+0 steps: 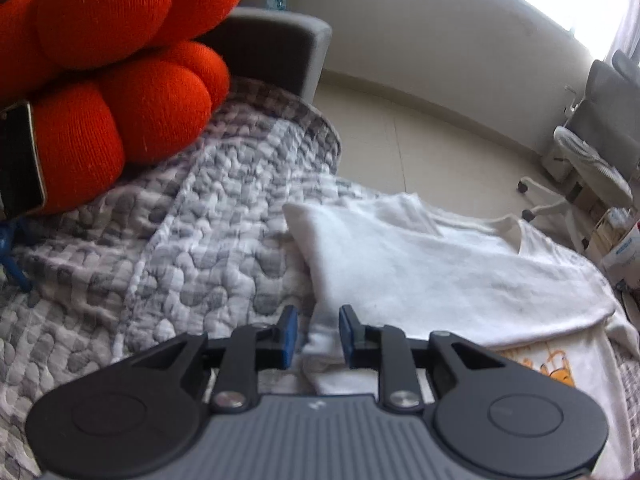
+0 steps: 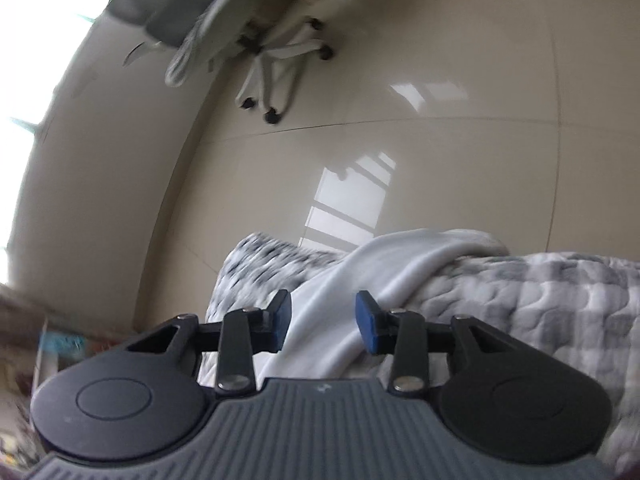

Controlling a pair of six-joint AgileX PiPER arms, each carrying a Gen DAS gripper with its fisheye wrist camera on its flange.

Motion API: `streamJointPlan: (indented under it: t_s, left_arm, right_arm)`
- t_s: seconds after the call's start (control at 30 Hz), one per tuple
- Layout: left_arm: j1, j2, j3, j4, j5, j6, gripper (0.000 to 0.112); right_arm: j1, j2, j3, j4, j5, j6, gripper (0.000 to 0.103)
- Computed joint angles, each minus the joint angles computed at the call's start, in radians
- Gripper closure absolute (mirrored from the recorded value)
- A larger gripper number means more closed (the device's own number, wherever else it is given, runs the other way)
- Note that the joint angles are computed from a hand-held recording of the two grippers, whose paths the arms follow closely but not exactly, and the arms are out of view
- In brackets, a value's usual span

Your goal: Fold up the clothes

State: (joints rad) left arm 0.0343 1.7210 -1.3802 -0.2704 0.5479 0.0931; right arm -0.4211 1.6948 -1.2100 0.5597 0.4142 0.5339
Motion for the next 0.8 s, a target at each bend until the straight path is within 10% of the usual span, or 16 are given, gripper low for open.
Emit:
streamJointPlan:
  t_s: [0.27, 0.5, 0.63, 0.8]
  left_arm:
    - [-0.002, 0.022, -0.028, 0.048, 0.026, -0.048, 0.089]
    - [-0.013, 0.014, -0.022, 0.067, 0.012, -0.059, 0.089]
    - [-0.018, 0.017, -0.022, 0.088, 0.011, -0.071, 0.089]
    - [-0.017, 0.014, -0.021, 0.080, 0.006, -0.064, 0.089]
  right_arm:
    - [-0.107, 0.011, -0.007, -0.178, 0.063, 0.281, 0.046]
    - [-0.170, 0.101, -0.036, 0.145, 0.120, -0.046, 0.044]
    - [-0.148, 0.101, -0.027, 0.152, 0.080, -0.094, 0.087]
    - [-0.142, -0.003, 0.092, 0.585, -0.091, -0.522, 0.091]
